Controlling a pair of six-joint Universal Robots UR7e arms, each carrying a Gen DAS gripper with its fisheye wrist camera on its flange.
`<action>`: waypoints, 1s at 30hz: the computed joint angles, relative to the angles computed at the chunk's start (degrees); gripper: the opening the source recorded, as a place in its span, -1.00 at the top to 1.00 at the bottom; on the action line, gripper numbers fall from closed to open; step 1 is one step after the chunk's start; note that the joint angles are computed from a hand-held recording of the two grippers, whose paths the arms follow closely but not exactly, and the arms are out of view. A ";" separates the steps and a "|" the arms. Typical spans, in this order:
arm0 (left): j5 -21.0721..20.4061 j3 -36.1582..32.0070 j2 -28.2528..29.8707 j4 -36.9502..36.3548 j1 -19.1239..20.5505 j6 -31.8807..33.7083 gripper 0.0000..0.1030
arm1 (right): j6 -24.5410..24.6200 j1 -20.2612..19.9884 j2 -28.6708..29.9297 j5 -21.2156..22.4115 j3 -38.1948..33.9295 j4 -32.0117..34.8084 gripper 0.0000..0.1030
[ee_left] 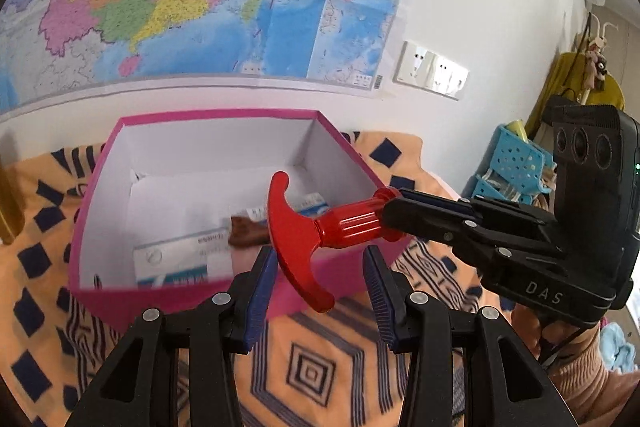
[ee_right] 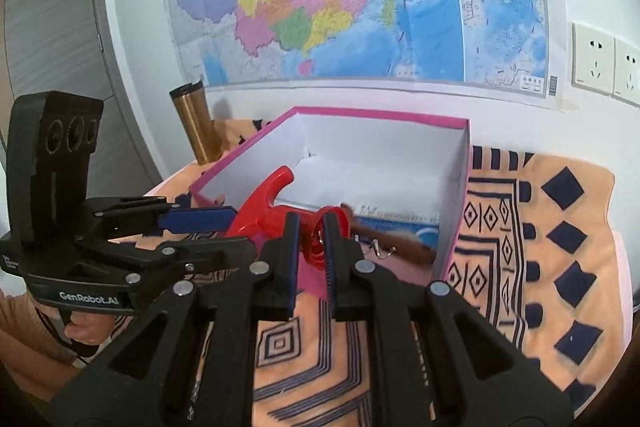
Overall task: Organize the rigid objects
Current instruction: 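Lower the red corkscrew into the magenta box and open the grippers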
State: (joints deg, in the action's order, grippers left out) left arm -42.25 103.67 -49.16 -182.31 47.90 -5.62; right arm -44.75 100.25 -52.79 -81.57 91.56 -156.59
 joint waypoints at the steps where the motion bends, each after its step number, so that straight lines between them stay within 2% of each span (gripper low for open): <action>1: 0.00 -1.03 0.32 0.40 0.34 0.58 0.14 | 0.30 -0.01 0.63 0.06 -0.99 0.20 0.75; 8: 0.15 -6.86 2.38 4.92 2.64 0.75 0.14 | 2.72 -0.02 4.83 -1.56 -7.52 2.83 0.73; 13: -0.48 -9.47 3.65 9.23 4.45 -1.28 0.14 | 4.10 0.06 7.56 -5.09 -10.76 4.50 0.68; 17: 1.04 -8.08 3.58 7.36 4.32 -1.59 0.00 | 4.34 0.17 8.02 -7.57 -10.04 1.96 0.57; 18: 1.80 -7.23 3.50 5.75 3.96 -0.68 -0.11 | 4.45 0.01 7.64 -7.29 -9.51 1.71 0.53; 19: 3.00 -6.07 3.43 3.41 3.43 0.57 -0.18 | 4.35 -0.12 7.08 -6.83 -8.69 1.21 0.41; 21: 5.16 -3.87 3.05 -0.56 2.41 2.07 -0.63 | 3.40 -0.24 5.57 -6.13 -6.00 -1.50 0.17; 23: 7.25 -0.96 2.73 -7.12 1.25 3.67 -0.71 | 2.48 -0.25 3.74 -5.44 -2.35 -5.56 -0.08; 24: 7.91 0.66 2.33 -9.47 0.81 3.87 -0.78 | 2.08 -0.29 2.97 -5.08 -0.58 -7.53 -0.14; 26: 10.08 3.49 1.38 -10.86 -0.01 1.62 -0.97 | 1.28 -0.32 1.40 -4.82 3.59 -12.38 -0.56; 27: 11.23 4.40 1.48 -12.40 -0.30 1.42 -0.99 | 1.10 -0.43 0.79 -4.70 5.74 -15.16 -0.66; 30: 15.54 7.62 1.06 -13.81 -1.17 -1.10 -0.99 | 0.48 -0.59 0.06 -5.36 9.77 -19.62 -0.75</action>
State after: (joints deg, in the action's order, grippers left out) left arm -26.71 111.29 -48.09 -196.12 46.72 -6.73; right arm -44.28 99.66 -52.74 -86.93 101.33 -176.21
